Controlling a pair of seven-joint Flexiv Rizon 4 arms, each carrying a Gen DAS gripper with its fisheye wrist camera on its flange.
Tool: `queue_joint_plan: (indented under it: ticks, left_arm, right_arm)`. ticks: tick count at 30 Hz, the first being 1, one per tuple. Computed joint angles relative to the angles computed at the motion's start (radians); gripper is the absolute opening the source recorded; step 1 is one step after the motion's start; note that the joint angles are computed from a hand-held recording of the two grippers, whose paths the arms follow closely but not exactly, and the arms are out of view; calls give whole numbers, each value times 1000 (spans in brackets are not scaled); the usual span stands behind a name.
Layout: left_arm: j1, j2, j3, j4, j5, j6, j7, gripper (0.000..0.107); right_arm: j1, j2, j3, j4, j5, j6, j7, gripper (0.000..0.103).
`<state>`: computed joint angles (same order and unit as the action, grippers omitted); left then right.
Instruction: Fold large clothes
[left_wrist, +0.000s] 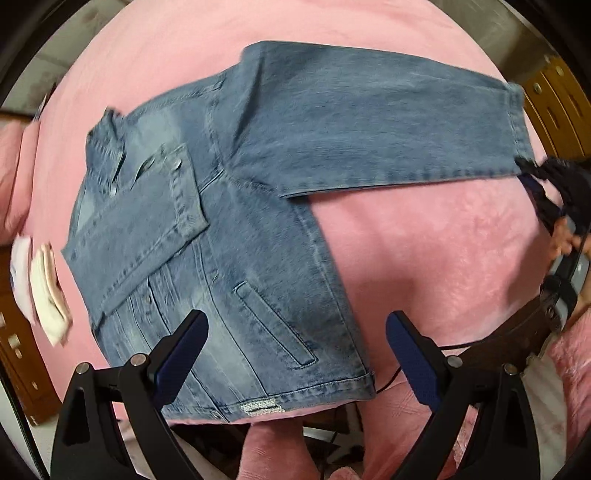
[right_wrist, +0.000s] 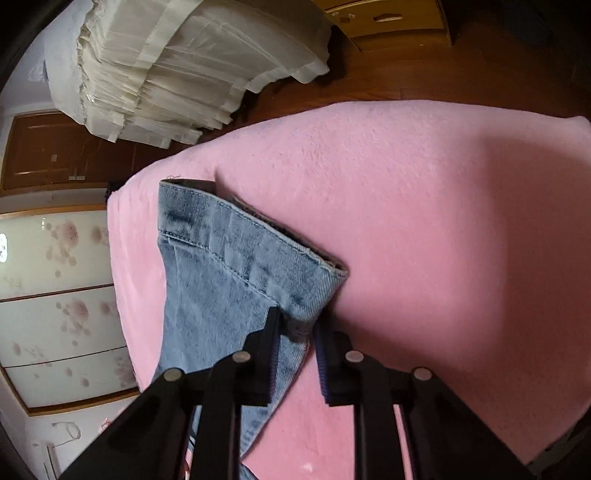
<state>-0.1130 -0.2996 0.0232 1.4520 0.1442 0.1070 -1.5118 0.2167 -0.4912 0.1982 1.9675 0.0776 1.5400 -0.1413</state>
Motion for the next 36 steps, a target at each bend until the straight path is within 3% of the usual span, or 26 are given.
queue_joint_plan:
  ticks: [8,12,14,18,23,25,29,35,36]
  left_arm:
    - [34,71,15,60,-25,68,-16,96]
    - [63,119,29,99,-36,75,-8,96]
    - [79,154,39,136,-39,112,-4,96]
    - [123,222,63,210,-28,178,8,96]
    - [204,322,110,314,-34,283,58,96]
    - [247,355,136,361,-68,330,99,96]
    - [343,377,182,392,-100,338,163,96]
    - [492,354,259,417,-177,352,271,96]
    - [512,345,265,419,-186,354,286,96]
  right_arm:
    - [246,141,-290,92,-222,6,114,10]
    - [376,236,-447,90,-494,-74,198,10]
    - [397,264,-472,59,-620,-112,211,10]
    - [412,273,-445,-64,-789,-209,174,10]
    - [427,197,-373,-263,-892,-289,114,10]
    - [436,132,-316,-379,-882,-345,34,11]
    - [456,-23,-189,-609,-808,-452,-89,11]
    - [585,-264,-163,-870,-704,-555,-144,11]
    - [595,-318,-139,-930,-699,-616,-159,11]
